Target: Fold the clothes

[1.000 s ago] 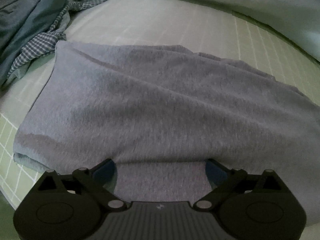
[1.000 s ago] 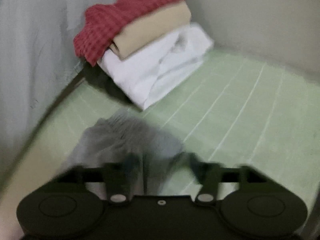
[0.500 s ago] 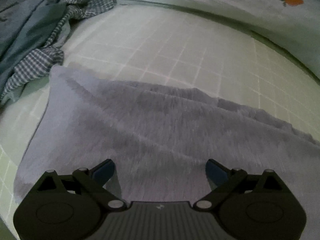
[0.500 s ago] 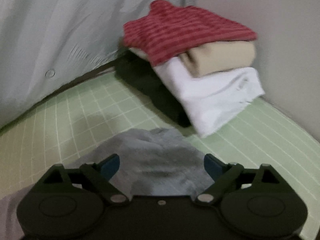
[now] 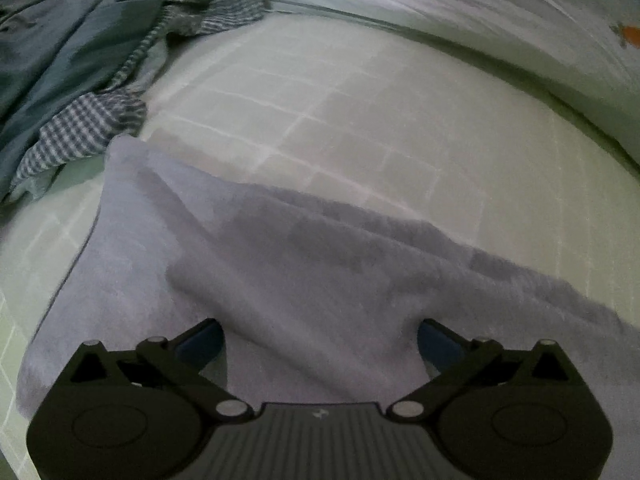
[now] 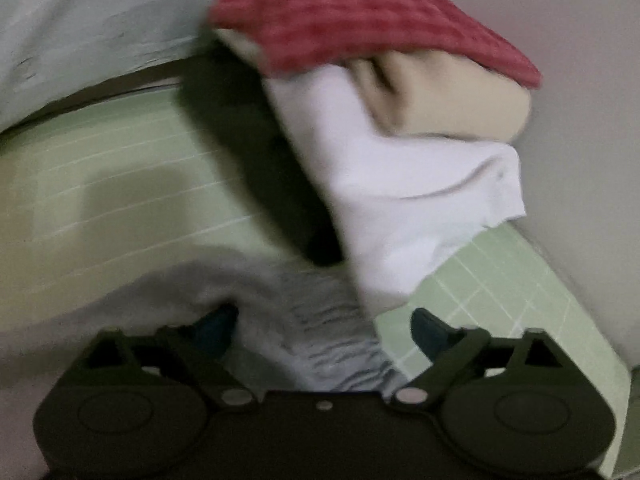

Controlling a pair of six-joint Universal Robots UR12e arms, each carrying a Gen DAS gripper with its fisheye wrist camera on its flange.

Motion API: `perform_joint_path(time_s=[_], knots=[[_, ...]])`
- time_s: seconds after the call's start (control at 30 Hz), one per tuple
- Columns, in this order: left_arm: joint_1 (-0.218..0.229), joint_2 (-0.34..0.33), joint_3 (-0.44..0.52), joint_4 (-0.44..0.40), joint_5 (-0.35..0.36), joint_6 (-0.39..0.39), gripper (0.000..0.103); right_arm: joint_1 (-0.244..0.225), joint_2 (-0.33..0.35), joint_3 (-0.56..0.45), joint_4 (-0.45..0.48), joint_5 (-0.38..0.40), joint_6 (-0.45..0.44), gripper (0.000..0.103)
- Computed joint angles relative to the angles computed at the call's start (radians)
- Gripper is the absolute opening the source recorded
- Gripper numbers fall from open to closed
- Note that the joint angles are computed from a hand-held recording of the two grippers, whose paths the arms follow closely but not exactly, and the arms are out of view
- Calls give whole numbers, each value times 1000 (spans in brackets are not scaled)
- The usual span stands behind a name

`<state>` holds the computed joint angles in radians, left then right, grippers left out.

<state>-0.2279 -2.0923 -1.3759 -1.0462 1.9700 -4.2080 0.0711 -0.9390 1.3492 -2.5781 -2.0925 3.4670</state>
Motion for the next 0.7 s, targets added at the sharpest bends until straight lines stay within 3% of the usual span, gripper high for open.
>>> perform_joint_path(time_s=[0.2, 0.33, 0.5, 0.7], knots=[[11, 6, 0, -26, -3, -38, 103, -1, 15, -41, 54, -29, -52, 97], [9, 48, -56, 18, 14, -98, 103, 17, -11, -2, -23, -29, -113, 96], [-4, 111, -129, 16, 78, -114, 103, 55, -83, 106, -126, 59, -110, 97], [-20, 199, -233, 34, 119, -89, 103, 121, -140, 188, -128, 126, -71, 98]])
